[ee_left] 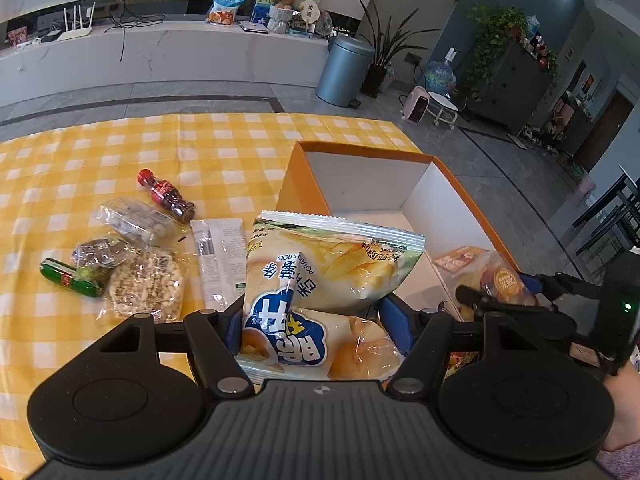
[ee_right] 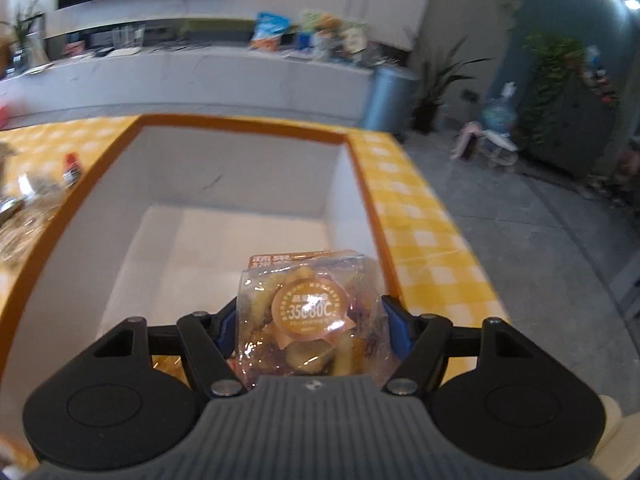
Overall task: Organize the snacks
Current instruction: 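Carry the nut bag and bread bag over the orange box with both grippers, then open the right gripper then the left gripper to drop both bags into the box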
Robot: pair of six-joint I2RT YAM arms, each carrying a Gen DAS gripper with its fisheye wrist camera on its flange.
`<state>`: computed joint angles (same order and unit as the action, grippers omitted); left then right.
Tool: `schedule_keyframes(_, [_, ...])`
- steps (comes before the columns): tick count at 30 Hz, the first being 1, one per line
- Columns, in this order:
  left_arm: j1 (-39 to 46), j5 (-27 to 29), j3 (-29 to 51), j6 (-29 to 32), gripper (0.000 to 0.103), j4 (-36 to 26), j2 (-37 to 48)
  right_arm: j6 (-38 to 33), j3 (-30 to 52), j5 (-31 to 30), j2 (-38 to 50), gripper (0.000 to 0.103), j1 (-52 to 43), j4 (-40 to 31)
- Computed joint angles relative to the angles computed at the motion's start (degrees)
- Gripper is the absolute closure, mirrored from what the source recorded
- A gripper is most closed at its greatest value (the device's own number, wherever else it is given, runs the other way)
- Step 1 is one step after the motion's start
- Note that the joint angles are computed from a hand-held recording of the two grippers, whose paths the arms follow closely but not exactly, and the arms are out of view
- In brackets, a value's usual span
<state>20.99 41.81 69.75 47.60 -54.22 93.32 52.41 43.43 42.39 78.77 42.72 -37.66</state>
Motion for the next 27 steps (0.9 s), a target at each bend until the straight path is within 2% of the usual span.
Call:
schedule_keyframes(7, [-0.96,-1.24,-1.91,0.13,0.025,1.01,-1.74,0.79,1.14,0.75,0.60,0.034,4.26,-7.39])
schedule_keyframes(10, [-1.33,-1.25,-2.77,-0.01,0.025,1.28,-3.16,2.46,3.84,1.49,3.75,0.027,5.70,-10.26])
schedule_keyframes(12, [-1.65,-0.92,-2.81,0.30,0.025,0.92,-3.64,3.39,5.76,2.95,5.36,0.013,6.85,-12.10])
schedule_keyframes(14, [-2.24,-0.64,-3.17,0.29,0.025,1.07,-4.35,6.03,7.44,5.98,6.66,0.003,9.62,-14.56])
schedule_keyframes(18, [-5.26,-2.11,-4.42,-1.69,0.025,3.12,-5.91,8.74,7.84,11.52,5.27,0.003,12.73,-17.86])
schedule_keyframes(22, [-8.86,-2.38,-6.20,-5.51,0.025,5.85,-7.18,17.18,5.85,15.40,0.61,0.003,13.42,-20.31])
schedule_keyframes(25, [-11.39,-0.55,-7.71,-4.07,0.024,7.97,-7.07,23.39,4.97,16.62,-1.70,0.003,12.78,-23.57])
schedule_keyframes(27, [-13.86,-1.74,-8.90,-3.52,0.024,10.37,-7.20,28.14,4.48,16.84,-3.00,0.003,12.57,-26.35])
